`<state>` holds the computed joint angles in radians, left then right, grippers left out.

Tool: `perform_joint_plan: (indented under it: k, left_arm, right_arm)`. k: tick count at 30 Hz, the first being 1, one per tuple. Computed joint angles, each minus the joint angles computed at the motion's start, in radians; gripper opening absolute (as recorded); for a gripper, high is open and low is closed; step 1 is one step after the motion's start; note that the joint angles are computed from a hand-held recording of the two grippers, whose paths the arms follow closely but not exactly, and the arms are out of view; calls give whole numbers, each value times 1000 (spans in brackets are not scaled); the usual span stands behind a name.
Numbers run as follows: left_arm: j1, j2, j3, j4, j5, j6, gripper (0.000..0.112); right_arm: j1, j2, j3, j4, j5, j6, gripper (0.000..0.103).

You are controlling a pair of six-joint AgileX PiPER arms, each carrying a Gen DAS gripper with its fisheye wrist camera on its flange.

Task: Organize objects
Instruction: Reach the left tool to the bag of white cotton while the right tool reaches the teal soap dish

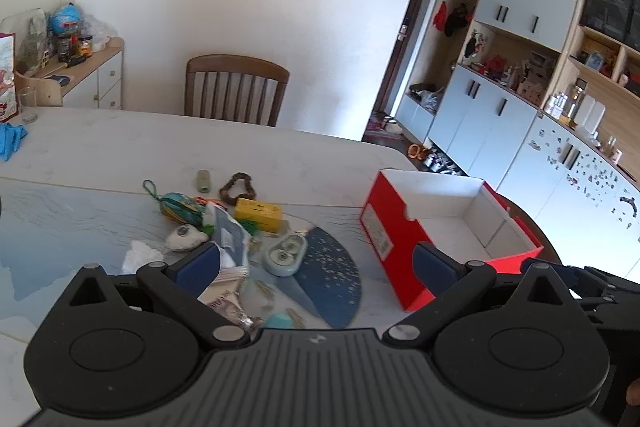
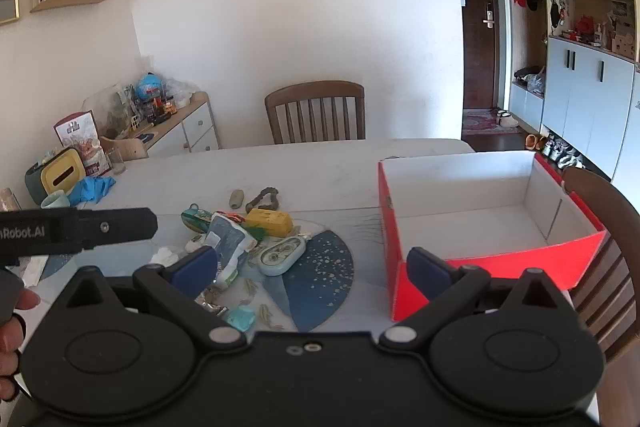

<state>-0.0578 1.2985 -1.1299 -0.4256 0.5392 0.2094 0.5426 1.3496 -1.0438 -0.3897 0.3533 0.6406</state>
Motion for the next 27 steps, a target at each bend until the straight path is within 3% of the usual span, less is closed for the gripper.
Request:
perform_joint_plan:
  k: [9,15,27]
  left_arm:
    - [149,80,-44,-163,26,196,103]
    - [227,142,-72,-228,27,315,103]
    - [351,380,-205,-192,16,483,103]
  right_arm:
    - [72,104,-90,-86,19,95,100]
    - [96,177,-165,-20,44,34,100]
    - [121,342,-289,-31,115,58,96]
